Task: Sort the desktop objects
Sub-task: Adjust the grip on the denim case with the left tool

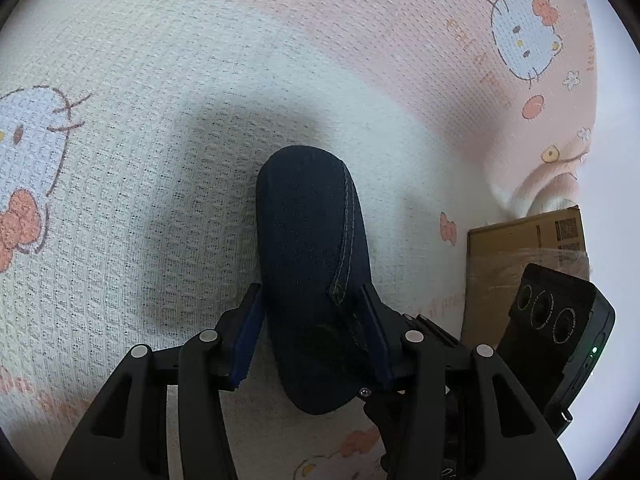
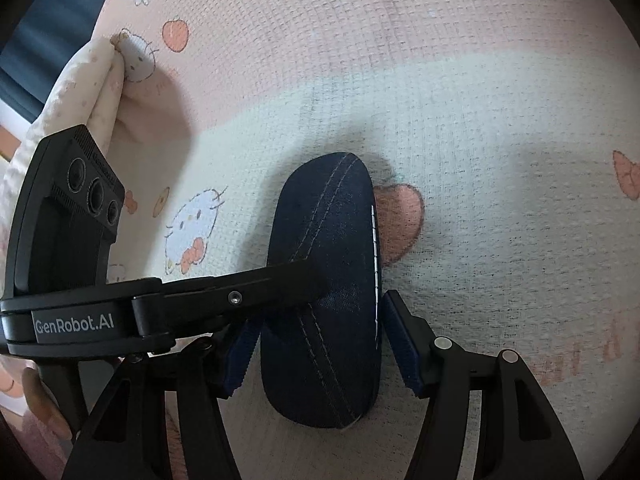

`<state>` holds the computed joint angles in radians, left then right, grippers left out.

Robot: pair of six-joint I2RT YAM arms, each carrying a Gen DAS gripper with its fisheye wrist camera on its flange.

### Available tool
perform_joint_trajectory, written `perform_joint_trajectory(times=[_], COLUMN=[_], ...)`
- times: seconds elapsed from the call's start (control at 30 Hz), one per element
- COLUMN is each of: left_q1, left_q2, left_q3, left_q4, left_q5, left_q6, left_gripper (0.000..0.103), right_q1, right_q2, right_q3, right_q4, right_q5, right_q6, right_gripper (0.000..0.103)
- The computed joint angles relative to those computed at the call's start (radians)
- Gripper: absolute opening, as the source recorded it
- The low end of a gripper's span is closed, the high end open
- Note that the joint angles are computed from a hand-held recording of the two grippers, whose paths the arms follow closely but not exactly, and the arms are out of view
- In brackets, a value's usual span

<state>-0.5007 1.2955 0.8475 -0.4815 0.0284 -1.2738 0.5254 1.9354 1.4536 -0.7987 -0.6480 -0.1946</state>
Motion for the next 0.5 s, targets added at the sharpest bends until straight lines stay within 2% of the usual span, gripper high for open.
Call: perform_joint_trajectory(times=[0.17, 0.3, 0.5], left_q1=[-0.001, -0.014, -0.088], left_q2=[-0.004, -0.02, -0.041], left_q3=[0.005, 0.002, 0.095], left_q4=[0.002, 0.048, 0.003], left_q5=[-0.008, -0.002, -0.079], left_q6=[0.017, 0.033, 0.078], left_gripper=[0.049, 0.047, 0.047], right_q1=[0.014, -0.02, -0.055], right_q2=[-0.017, -0.07, -0.18], right_q3=[-0.009, -0.044, -0.043], right_q4=[0.001, 0.011, -0.048], right_q5=[0.015, 0.01, 0.032], right_q6=[0.05, 0.063, 0.022], right_gripper=[0.059, 0.059, 0.058])
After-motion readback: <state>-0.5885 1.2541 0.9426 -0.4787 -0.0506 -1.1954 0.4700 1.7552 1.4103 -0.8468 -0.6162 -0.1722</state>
